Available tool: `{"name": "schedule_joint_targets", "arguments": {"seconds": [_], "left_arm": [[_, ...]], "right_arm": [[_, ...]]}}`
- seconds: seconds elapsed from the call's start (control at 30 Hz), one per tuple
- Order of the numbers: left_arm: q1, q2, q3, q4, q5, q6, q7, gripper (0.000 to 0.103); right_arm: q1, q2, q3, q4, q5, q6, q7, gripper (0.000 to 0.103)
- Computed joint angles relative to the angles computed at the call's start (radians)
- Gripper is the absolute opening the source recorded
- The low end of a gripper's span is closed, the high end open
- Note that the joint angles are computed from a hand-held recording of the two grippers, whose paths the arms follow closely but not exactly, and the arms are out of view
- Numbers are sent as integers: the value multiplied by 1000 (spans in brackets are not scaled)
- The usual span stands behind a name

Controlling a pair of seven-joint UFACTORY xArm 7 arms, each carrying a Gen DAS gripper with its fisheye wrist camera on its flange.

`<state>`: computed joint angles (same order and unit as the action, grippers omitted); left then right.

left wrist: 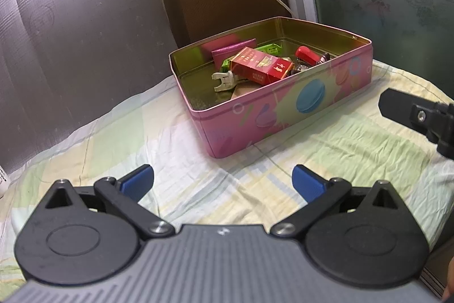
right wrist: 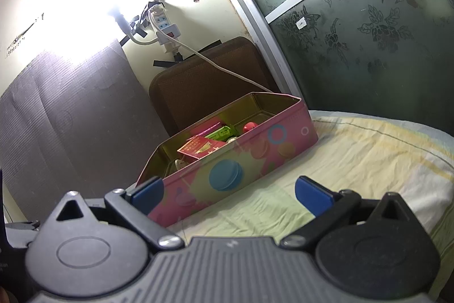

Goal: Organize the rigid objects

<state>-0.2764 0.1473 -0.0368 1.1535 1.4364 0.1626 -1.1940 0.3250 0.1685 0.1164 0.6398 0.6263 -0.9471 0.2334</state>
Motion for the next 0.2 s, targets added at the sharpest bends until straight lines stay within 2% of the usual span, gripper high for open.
{"name": "schedule_joint_targets", "arguments": {"seconds": [0.13, 0.2], "left_arm": [[1, 2, 2, 2, 27, -6, -24, 103], [8, 5, 1, 1, -1, -22, 4, 103]], "right_arm": [[2, 5, 0, 4, 4, 1, -2, 102], [2, 8, 0, 4, 1, 0, -1, 102]]}}
